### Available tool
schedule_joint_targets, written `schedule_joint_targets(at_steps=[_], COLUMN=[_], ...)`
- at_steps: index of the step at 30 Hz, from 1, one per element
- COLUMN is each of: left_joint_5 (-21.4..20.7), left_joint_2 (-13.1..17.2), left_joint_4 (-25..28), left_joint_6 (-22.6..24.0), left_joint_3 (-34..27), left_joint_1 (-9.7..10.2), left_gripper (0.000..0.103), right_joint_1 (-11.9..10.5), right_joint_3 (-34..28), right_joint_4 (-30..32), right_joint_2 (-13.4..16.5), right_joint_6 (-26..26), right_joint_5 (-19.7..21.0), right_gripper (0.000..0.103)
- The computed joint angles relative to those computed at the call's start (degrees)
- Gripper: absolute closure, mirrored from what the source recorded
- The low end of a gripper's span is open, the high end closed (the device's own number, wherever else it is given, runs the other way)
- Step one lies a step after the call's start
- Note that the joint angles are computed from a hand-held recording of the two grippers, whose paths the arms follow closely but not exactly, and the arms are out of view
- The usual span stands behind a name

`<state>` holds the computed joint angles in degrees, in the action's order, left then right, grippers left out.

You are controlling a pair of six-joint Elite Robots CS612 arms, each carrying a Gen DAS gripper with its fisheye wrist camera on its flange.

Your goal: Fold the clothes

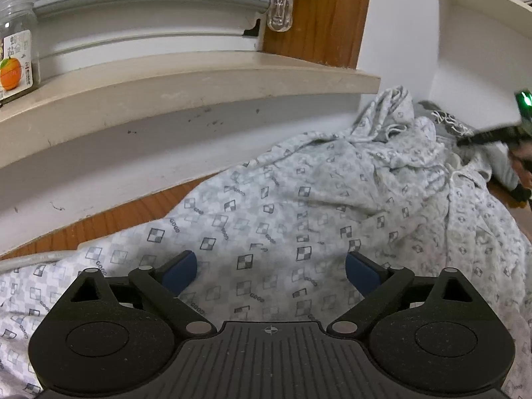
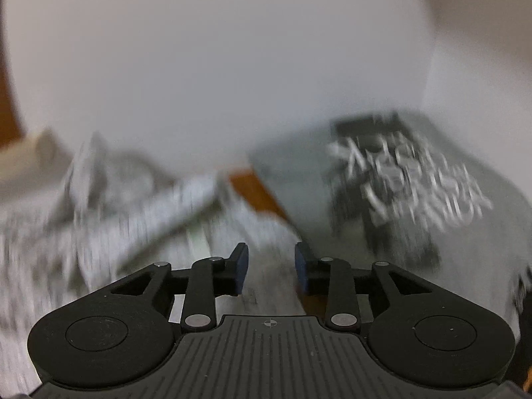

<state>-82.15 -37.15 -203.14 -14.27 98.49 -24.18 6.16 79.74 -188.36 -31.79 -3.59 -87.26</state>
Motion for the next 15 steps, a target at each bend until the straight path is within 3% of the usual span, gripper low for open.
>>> schedule_joint_targets(at_steps=[4,9,10,11,12,14,15], left_joint_5=[0.1,0.5,0.5,0.5,0.5,0.4,0.4], left_joint_2=[0.0,0.0,0.0,0.0,0.0,0.0,0.0], left_joint_4=[-0.1,-0.3,-0.3,-0.3,-0.4,-0.4,-0.4], left_joint_6=[-0.1,0.0,0.0,0.0,0.0,-0.1,0.0], left_joint_3=[0.0,0.1,0.1,0.1,0.1,0.1,0.1], left_joint_1=[-0.03,-0.14,-0.12,-0.12,-0.11,-0.09,-0.08], left_gripper=[0.006,0.006,0.006,0.006,0.006,0.006,0.006], right_joint_1=[-1.1,-1.4,-1.3,-1.4,-1.3,-1.2,-1.1], right_joint_3=[4.7,5.2,5.2,5.2,4.9,3.9,3.5], right_joint_4=[-4.6,-1.1,0.2,1.5,2.0,0.0,-3.8], right_joint_2=[-1.2,-1.9,-2.3,-2.8,-2.9,-2.5,-2.0], right_joint_6=[2.0,0.2,-0.1,-0.3,-0.5,-0.8,0.0], right_joint_5=[1.7,4.1,5.0,5.8,6.2,6.4,5.6], right_gripper=[0.056,0.057,0.061,0.08,0.092,0.097,0.097])
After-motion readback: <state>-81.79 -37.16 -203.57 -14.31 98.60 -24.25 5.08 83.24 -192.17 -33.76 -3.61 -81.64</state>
